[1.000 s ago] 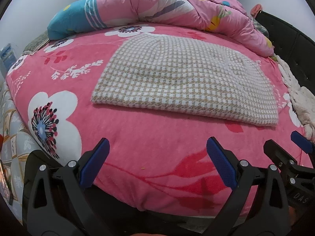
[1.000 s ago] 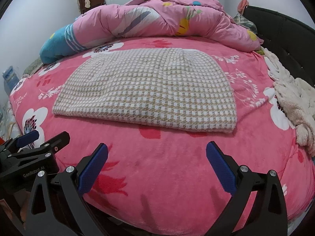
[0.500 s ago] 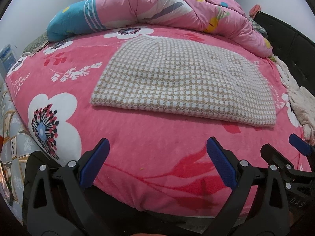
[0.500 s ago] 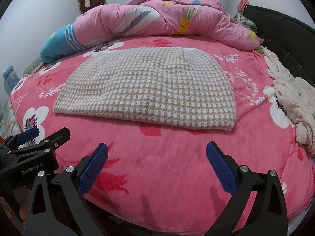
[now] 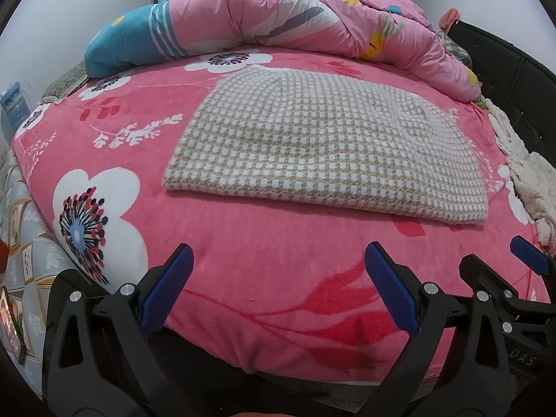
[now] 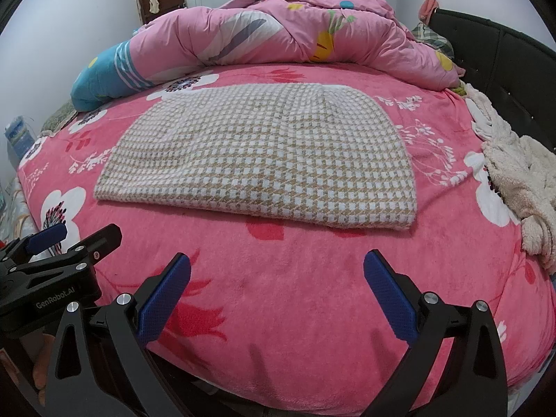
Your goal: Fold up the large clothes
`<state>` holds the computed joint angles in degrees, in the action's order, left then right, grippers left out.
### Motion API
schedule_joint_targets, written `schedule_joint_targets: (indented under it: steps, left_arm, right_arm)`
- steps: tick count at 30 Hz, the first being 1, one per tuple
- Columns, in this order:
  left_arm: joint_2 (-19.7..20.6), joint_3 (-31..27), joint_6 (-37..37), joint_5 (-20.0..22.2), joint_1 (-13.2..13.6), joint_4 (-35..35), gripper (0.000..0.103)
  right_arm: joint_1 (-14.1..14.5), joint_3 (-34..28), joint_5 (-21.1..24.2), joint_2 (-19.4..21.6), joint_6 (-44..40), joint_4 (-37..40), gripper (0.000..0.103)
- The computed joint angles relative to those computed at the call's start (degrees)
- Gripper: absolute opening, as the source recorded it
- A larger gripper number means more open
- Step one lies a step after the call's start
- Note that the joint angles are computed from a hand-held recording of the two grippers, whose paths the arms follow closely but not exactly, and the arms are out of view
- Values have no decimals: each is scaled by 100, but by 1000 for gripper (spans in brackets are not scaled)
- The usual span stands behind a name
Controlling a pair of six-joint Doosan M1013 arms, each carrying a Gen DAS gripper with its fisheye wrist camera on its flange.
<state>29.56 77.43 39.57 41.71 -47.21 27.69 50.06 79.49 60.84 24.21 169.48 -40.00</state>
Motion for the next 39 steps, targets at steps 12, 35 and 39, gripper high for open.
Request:
schedule_joint_targets:
  steps: [12,35,39]
  left_arm:
    - [-10,6,-82,37,-24,155,95]
    - [-7,-7,-54,80,-27,170,95]
    - [-4,-4,-58,72,-31,180,95]
  right_arm:
    - [2,11,3,-8,7,1,97]
    - [2,30,0,-22,19,-1,97]
    - [-4,43,-10,-27,21,-4,97]
